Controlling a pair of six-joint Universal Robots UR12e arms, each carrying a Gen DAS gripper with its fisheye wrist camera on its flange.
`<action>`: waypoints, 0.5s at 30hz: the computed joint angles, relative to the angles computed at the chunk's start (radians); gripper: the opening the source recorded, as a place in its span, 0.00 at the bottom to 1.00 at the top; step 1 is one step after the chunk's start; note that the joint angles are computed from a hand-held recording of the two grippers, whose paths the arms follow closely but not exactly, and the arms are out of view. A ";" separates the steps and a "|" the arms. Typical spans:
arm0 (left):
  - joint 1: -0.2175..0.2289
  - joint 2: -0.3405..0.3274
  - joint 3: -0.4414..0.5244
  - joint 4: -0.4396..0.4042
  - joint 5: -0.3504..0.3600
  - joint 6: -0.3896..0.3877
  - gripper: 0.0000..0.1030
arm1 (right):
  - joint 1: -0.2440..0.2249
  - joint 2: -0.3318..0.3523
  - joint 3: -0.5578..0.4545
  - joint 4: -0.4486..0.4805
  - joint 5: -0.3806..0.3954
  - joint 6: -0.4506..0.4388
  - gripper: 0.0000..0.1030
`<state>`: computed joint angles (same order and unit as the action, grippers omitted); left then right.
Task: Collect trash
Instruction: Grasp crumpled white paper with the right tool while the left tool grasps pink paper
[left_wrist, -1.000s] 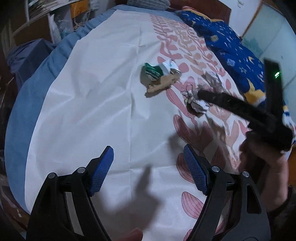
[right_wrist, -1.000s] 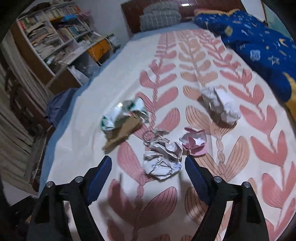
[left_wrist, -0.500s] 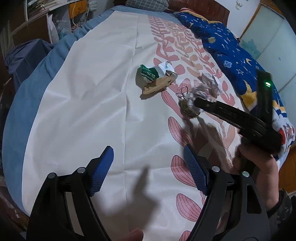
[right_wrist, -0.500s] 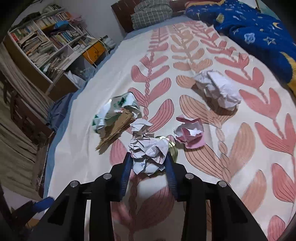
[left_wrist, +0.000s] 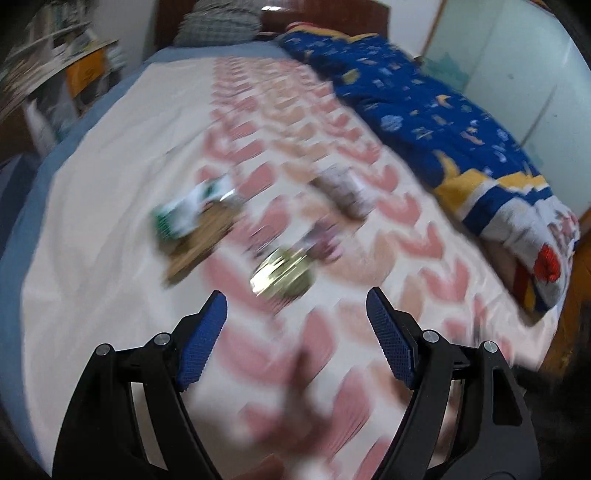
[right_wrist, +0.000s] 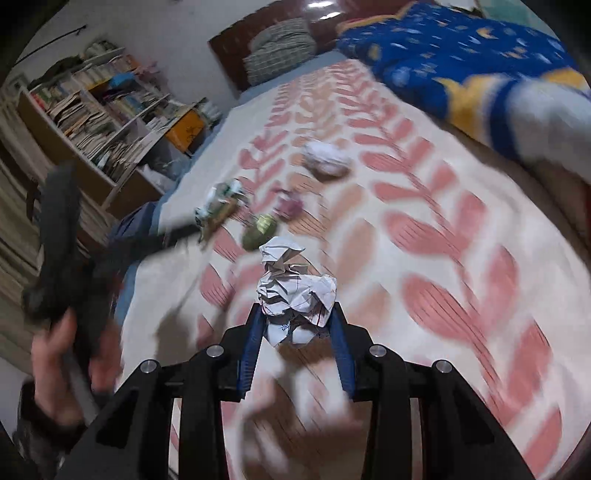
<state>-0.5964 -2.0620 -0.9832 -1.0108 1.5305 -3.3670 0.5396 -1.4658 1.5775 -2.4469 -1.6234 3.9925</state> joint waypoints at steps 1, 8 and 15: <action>-0.009 -0.029 0.027 0.024 -0.003 0.018 0.76 | 0.002 -0.016 0.022 -0.004 -0.003 0.014 0.35; -0.033 -0.146 0.177 -0.063 0.041 0.016 0.75 | 0.006 -0.109 0.126 0.005 -0.013 0.077 0.35; -0.023 -0.187 0.209 -0.118 0.012 -0.010 0.36 | -0.005 -0.150 0.186 -0.045 0.012 0.123 0.35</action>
<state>-0.6191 -2.2492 -0.7746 -1.1283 1.5421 -3.3773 0.5342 -1.6154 1.7635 -2.4922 -1.6114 4.1152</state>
